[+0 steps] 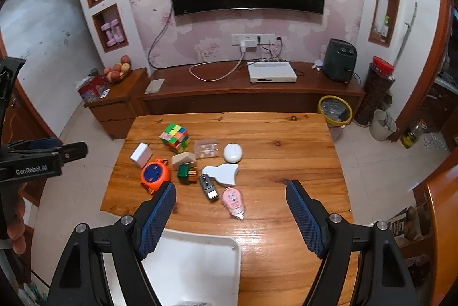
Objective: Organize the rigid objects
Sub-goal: 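Move the left tool to the orange cord reel while the right tool reaches the pink tape dispenser, then grasp the orange cord reel with the left gripper while the right gripper grasps the pink tape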
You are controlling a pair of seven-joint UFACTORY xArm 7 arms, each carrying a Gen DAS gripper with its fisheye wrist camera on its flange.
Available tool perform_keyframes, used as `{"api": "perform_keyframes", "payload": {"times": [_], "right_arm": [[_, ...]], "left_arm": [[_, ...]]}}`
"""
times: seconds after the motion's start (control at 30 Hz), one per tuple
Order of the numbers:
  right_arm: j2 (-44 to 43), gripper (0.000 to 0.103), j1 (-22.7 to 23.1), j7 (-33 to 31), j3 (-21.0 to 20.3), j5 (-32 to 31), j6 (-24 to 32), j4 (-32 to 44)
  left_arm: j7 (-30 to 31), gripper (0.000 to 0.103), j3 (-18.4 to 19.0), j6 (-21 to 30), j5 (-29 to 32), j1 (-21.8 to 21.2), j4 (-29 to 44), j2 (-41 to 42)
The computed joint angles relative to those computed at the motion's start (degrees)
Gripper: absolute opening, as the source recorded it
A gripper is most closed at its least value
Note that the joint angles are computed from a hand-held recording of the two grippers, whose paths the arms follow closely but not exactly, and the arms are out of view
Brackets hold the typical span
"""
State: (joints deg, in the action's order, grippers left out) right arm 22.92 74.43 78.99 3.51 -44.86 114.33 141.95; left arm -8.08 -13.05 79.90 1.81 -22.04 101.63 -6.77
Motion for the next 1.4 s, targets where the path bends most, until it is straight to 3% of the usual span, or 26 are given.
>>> {"api": "perform_keyframes", "payload": {"times": [0.17, 0.5, 0.83, 1.13, 1.4], "right_arm": [[-5.88, 0.08, -5.09, 3.03, 2.64, 2.3, -3.18, -10.56], [-16.42, 0.08, -18.73, 9.2, 7.58, 12.84, -15.61, -32.59], [-17.69, 0.08, -29.59, 3.73, 12.26, 22.81, -28.31, -46.12], [-18.32, 0.08, -33.86, 0.05, 13.21, 28.93, -37.91, -55.15], [-19.8, 0.08, -36.09, -2.29, 13.48, 32.21, -42.36, -60.16]], "left_arm": [[-0.23, 0.087, 0.47, 0.16, -0.35, 0.06, 1.09, 3.27], [-0.7, 0.087, 1.77, 2.96, 0.22, -1.13, 2.35, 10.99], [-1.05, 0.087, 2.81, 4.23, -0.54, -2.25, 3.18, 17.83], [-1.67, 0.087, 3.35, 5.67, -0.32, -3.64, 3.35, 22.71], [-2.29, 0.087, 3.44, 5.86, -0.78, -4.21, 2.79, 24.59]]}}
